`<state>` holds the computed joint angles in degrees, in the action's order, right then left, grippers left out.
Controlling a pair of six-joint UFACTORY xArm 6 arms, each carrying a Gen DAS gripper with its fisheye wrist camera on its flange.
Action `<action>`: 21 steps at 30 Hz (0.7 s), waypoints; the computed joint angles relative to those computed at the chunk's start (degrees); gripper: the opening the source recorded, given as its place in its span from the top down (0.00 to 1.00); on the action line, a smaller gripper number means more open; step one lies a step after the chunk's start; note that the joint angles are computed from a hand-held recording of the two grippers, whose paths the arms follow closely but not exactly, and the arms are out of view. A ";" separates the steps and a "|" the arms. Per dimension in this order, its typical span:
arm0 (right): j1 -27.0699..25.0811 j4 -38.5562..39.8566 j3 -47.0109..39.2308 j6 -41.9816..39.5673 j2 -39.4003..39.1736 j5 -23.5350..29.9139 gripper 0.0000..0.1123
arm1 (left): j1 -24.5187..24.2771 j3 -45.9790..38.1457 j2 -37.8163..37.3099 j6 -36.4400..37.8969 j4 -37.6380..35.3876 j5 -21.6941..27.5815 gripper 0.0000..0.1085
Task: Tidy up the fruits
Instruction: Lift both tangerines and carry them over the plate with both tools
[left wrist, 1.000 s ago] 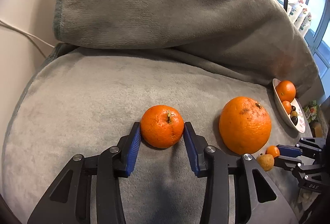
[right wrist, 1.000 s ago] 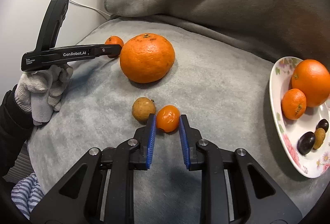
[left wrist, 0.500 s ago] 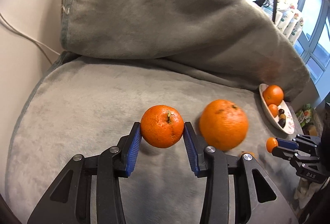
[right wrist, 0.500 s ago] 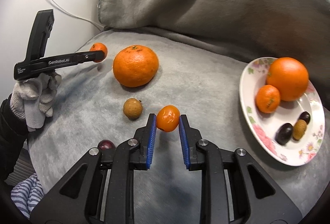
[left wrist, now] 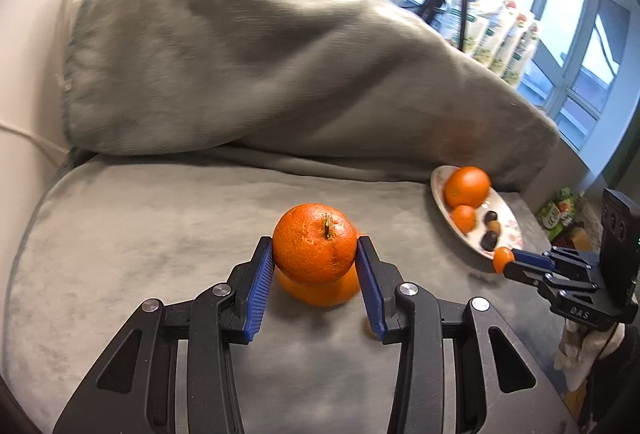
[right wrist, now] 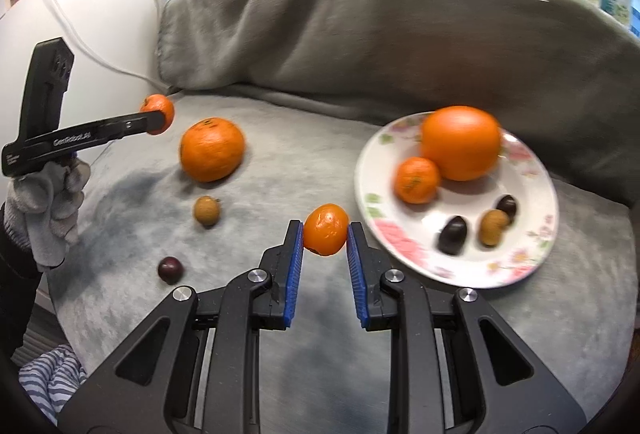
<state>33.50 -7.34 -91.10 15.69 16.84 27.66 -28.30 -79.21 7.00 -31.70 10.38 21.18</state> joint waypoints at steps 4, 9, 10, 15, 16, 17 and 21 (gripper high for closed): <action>-1.57 -2.11 3.14 2.35 -2.59 -0.99 0.79 | -1.72 -3.63 2.87 2.42 -2.39 0.42 0.63; -3.79 -4.61 6.57 5.08 -5.70 -1.97 0.79 | -3.51 -8.21 6.33 5.39 -5.32 1.44 0.63; -4.31 -5.02 7.02 5.51 -6.18 -2.03 0.79 | -3.82 -9.05 6.94 5.96 -5.87 1.67 0.63; -6.62 -6.51 7.68 6.57 -7.22 -1.67 0.79 | -5.55 -14.40 10.58 8.83 -7.86 3.81 0.63; -7.10 -6.74 7.51 6.73 -7.17 -1.49 0.79 | -5.86 -15.40 11.22 9.34 -8.15 4.26 0.63; -7.45 -6.95 7.15 6.87 -6.96 -1.28 0.79 | -6.25 -16.67 12.06 9.84 -8.41 4.79 0.63; -9.05 -7.80 6.00 7.67 -5.91 -0.77 0.79 | -7.45 -21.15 15.15 11.36 -9.33 6.70 0.63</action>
<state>24.45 -15.14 -85.11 23.36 10.93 26.89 -35.75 -100.37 22.15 -20.34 1.04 27.88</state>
